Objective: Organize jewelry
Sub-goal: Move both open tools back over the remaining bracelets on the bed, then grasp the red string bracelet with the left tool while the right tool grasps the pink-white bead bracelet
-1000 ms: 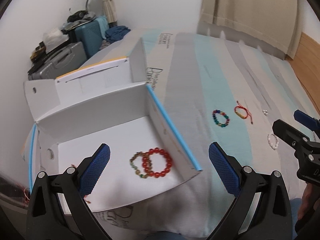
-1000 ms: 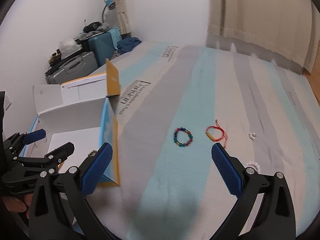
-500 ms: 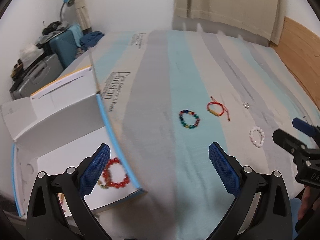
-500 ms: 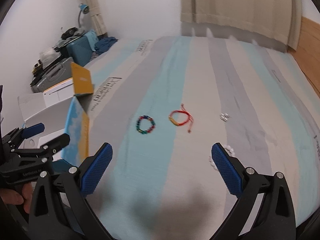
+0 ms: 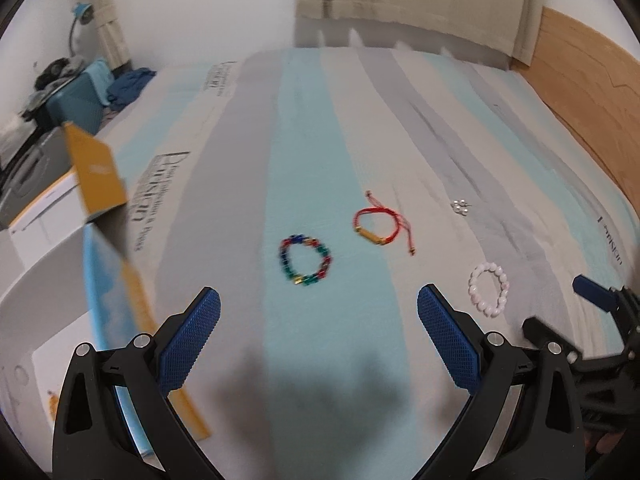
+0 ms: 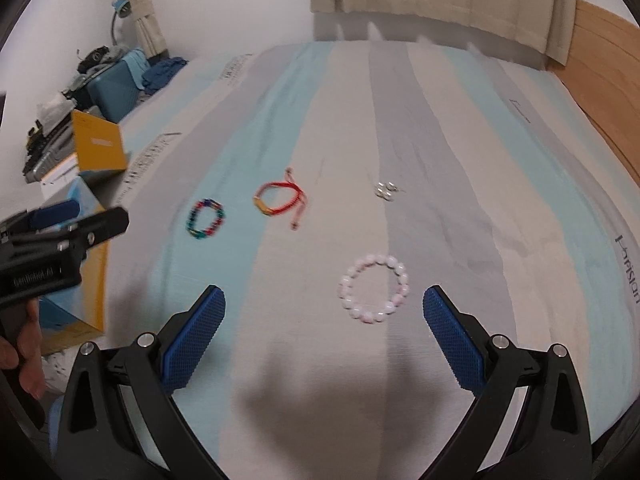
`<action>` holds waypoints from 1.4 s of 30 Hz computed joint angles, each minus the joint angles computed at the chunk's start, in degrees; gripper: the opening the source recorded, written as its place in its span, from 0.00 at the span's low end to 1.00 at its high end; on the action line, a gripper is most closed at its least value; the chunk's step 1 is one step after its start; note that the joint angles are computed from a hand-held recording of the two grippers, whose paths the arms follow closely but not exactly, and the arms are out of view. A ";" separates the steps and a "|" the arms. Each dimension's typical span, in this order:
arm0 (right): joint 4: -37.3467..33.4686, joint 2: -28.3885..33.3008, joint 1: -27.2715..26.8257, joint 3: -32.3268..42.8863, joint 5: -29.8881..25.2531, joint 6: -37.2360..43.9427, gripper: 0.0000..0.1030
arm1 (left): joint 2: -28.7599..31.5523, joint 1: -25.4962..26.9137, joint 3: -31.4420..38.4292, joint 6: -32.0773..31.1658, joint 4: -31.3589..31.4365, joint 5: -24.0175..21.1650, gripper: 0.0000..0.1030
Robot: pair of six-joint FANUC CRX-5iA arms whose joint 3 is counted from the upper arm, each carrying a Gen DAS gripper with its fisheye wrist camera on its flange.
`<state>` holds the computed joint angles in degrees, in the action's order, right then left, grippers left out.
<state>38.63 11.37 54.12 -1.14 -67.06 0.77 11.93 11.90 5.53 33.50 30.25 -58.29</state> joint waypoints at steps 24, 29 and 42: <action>-5.81 2.14 -10.09 -8.78 12.34 0.43 0.77 | 14.90 -14.46 7.08 3.69 -2.86 8.22 0.94; -6.77 2.58 -10.73 -8.44 12.36 1.54 0.68 | 18.15 -15.45 10.22 6.44 -4.63 6.05 0.80; -7.08 2.99 -11.45 -7.80 11.63 0.88 0.13 | 19.56 -16.44 11.69 7.81 -6.64 5.35 0.18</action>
<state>31.55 14.37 42.67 -8.94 -55.43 1.65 31.50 -4.54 17.23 41.31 23.60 -52.94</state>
